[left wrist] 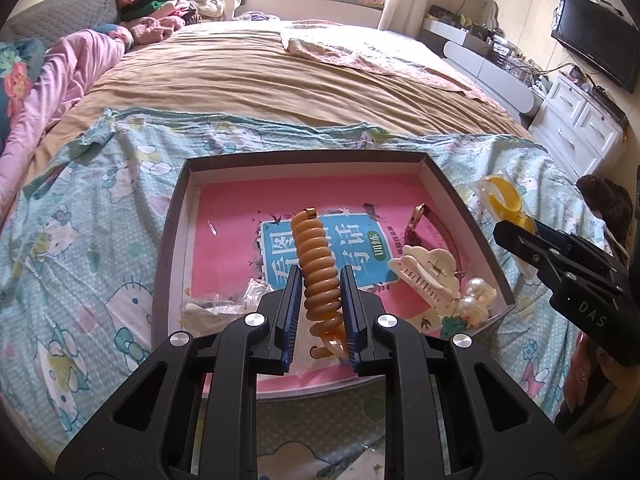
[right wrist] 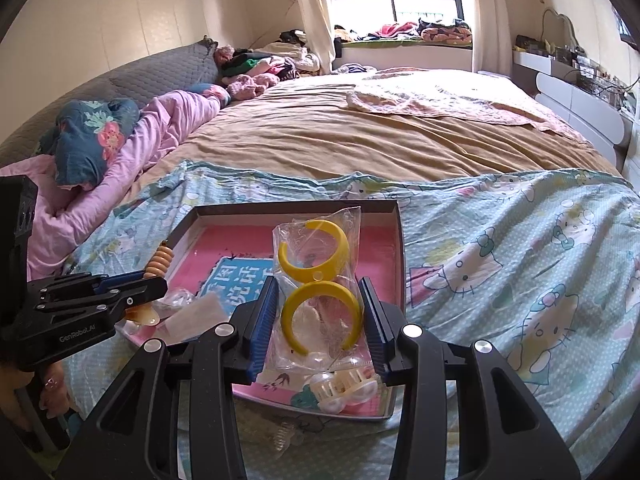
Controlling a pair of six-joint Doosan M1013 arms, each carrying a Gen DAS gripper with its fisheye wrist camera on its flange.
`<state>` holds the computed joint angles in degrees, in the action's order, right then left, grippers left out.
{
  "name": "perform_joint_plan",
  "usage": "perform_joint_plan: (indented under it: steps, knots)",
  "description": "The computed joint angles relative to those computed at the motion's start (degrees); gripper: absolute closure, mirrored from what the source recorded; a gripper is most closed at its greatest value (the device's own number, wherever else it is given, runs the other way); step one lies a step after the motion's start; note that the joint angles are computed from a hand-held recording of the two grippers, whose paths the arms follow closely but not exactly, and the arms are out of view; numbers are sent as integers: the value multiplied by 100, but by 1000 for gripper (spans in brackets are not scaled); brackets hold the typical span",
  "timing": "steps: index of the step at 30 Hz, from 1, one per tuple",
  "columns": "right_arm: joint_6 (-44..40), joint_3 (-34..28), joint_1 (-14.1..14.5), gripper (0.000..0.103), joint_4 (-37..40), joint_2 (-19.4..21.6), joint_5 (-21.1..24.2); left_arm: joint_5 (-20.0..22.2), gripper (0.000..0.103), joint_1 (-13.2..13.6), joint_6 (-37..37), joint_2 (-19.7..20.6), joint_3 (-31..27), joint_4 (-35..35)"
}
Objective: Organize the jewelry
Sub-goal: 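Carry the spiral hair tie with the left tool while the right carries the bangles over the tray, then open the left tool to drop the spiral while the right releases the bangles into the tray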
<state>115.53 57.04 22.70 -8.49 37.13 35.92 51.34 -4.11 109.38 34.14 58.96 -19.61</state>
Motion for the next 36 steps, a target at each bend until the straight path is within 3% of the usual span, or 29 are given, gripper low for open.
perform_joint_plan:
  steps: [18,20,22,25,32,36]
  knots:
    - [-142,-514,-30,64,80,382,584,302,89,34,-249,260,-295,131]
    - [-160,-579,-34,62,130,427,707,328,87,37,-279,272,-303,146]
    - [-91,-568,-30,60,91,425,740,315,76,38,-275,261,-288,150]
    - [-12,-480,-18,48,2,374,668,300,73,38,-261,239,-268,146]
    - [189,-251,4,37,-175,186,453,224,64,48,-200,146,-176,64]
    - [389,-76,31,25,-383,42,292,132,47,61,-185,47,-78,14]
